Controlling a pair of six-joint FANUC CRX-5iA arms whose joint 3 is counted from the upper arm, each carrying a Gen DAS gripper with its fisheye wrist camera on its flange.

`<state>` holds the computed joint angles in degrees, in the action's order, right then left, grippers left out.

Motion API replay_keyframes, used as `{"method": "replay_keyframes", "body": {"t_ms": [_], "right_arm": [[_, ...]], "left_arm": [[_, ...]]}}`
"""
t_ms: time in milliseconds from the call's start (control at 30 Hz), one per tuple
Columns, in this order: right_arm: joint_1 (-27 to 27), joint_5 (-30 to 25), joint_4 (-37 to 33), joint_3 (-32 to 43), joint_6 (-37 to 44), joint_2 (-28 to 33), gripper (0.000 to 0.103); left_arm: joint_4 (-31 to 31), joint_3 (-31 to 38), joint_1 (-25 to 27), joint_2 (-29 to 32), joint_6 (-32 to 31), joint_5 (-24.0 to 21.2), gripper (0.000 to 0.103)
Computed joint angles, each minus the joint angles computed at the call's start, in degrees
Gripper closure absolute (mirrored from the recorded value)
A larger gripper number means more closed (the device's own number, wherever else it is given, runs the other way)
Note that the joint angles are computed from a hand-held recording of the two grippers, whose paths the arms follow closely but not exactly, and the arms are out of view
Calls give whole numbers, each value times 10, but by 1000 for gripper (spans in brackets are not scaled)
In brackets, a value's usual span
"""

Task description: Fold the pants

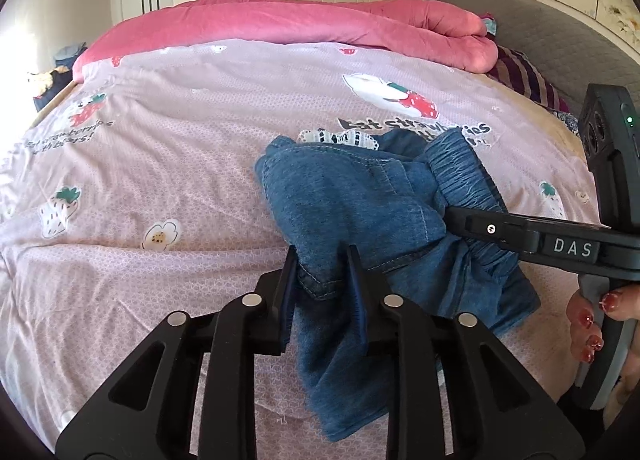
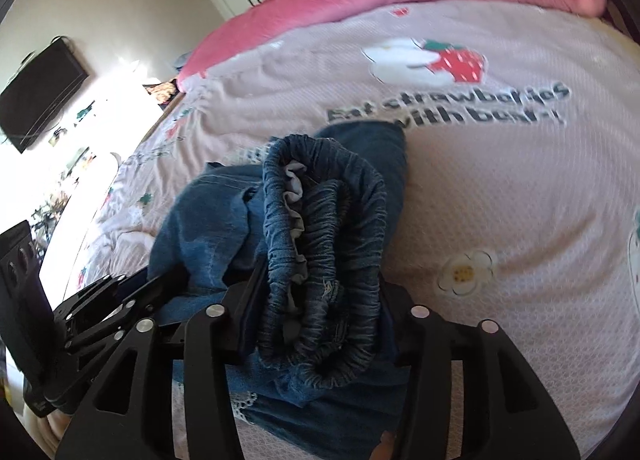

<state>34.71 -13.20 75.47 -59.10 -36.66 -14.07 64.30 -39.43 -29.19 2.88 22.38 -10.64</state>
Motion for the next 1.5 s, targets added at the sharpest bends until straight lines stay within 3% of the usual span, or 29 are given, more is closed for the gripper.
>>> {"method": "replay_keyframes", "body": {"t_ms": [200, 467, 700, 900, 1000, 1300, 1500], "right_arm": [[29, -32, -60, 8, 26, 8, 42], [40, -59, -44, 4, 7, 2, 30], [25, -57, 14, -10, -39, -19, 26], [37, -88, 39, -16, -55, -36, 22], [36, -94, 57, -21, -65, -45, 20], [65, -144, 73, -26, -72, -67, 13], [98, -191, 70, -27, -59, -80, 9]], "left_arm": [[-56, 7, 13, 3, 49, -7, 82], [-91, 11, 23, 3, 87, -12, 77], [-90, 8, 27, -1, 96, -13, 70], [-108, 7, 34, -8, 119, -17, 59], [-100, 4, 33, -11, 116, -16, 57], [-53, -19, 19, -37, 75, 9, 38], [22, -41, -5, -54, 15, 50, 24]]}}
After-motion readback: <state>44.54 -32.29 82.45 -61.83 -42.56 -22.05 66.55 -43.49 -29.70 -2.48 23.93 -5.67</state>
